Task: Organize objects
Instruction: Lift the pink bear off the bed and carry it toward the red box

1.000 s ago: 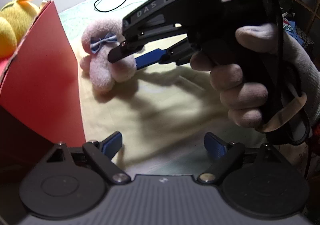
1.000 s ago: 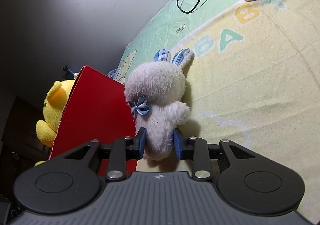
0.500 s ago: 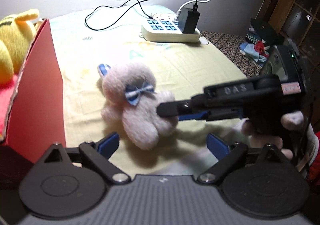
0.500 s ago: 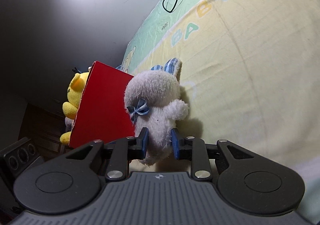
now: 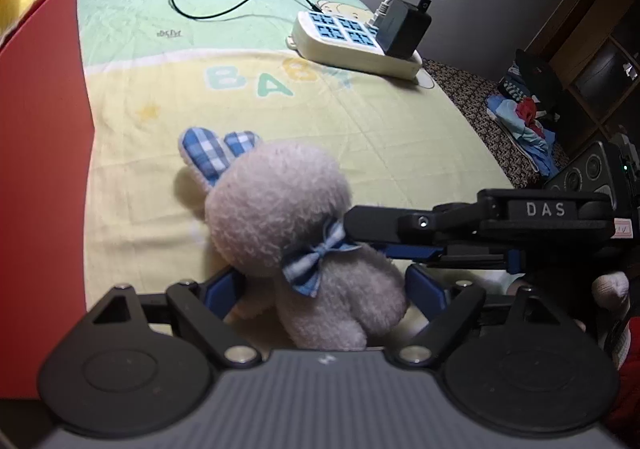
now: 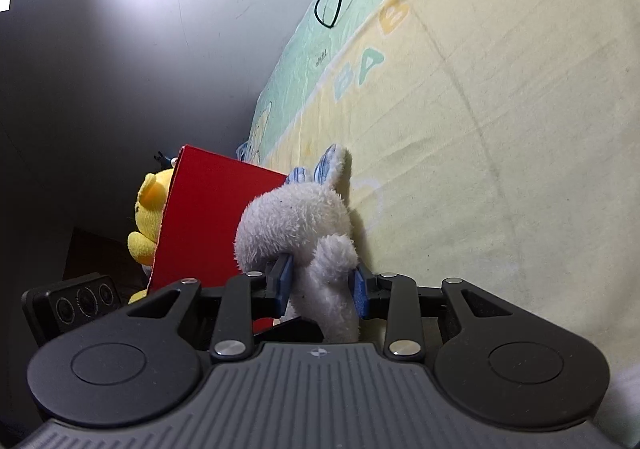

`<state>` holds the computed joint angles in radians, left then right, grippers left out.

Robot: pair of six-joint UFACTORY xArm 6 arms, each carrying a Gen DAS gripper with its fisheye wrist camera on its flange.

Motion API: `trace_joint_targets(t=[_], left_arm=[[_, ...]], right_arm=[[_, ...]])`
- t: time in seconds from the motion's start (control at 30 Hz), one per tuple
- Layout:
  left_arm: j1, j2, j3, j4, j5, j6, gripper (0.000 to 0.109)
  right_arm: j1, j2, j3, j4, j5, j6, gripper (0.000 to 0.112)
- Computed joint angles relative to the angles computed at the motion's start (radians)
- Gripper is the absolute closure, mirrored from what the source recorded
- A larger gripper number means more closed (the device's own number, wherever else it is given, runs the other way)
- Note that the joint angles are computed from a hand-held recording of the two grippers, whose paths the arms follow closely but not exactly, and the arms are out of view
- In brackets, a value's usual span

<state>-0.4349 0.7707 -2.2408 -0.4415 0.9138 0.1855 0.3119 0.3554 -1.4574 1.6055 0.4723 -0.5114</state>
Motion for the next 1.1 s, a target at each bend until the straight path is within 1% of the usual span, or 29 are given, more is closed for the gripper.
trace_joint_targets(t=[0.1, 0.13, 0.2, 0.33, 0.47, 0.67, 0.83, 0.9, 1.0, 1.1], left_arm=[[0.001, 0.019, -0.037, 0.026, 0.019, -0.034, 0.024], [0.003, 0.024, -0.047, 0.023, 0.026, -0.038, 0.026], [0.005, 0.025, -0.057, 0.015, 0.045, -0.027, 0.028], [-0.011, -0.040, 0.043, 0.029, 0.014, 0.018, 0.028], [-0.018, -0.102, 0.129, 0.014, -0.009, 0.055, 0.028], [-0.019, -0.208, 0.244, -0.029, -0.057, 0.132, 0.028], [-0.008, -0.316, 0.354, -0.078, -0.138, 0.231, 0.028], [0.004, -0.349, 0.385, -0.109, -0.155, 0.274, 0.028], [0.035, -0.394, 0.414, -0.166, -0.145, 0.341, 0.028], [0.064, -0.442, 0.453, -0.215, -0.140, 0.407, 0.028]], right_arm=[[-0.001, -0.010, 0.013, 0.033, 0.012, -0.016, 0.082], [-0.003, -0.018, 0.025, 0.050, 0.019, -0.024, 0.083], [-0.008, -0.035, 0.048, 0.064, 0.043, -0.027, 0.084], [-0.004, -0.083, 0.098, 0.049, 0.062, -0.031, 0.085], [0.015, -0.139, 0.145, 0.097, 0.041, -0.062, 0.085], [0.067, -0.207, 0.166, 0.186, -0.041, -0.132, 0.085], [0.129, -0.219, 0.111, 0.259, -0.141, -0.209, 0.085], [0.157, -0.222, 0.088, 0.274, -0.188, -0.227, 0.085], [0.204, -0.213, 0.042, 0.264, -0.256, -0.226, 0.084], [0.248, -0.194, -0.006, 0.200, -0.313, -0.181, 0.084]])
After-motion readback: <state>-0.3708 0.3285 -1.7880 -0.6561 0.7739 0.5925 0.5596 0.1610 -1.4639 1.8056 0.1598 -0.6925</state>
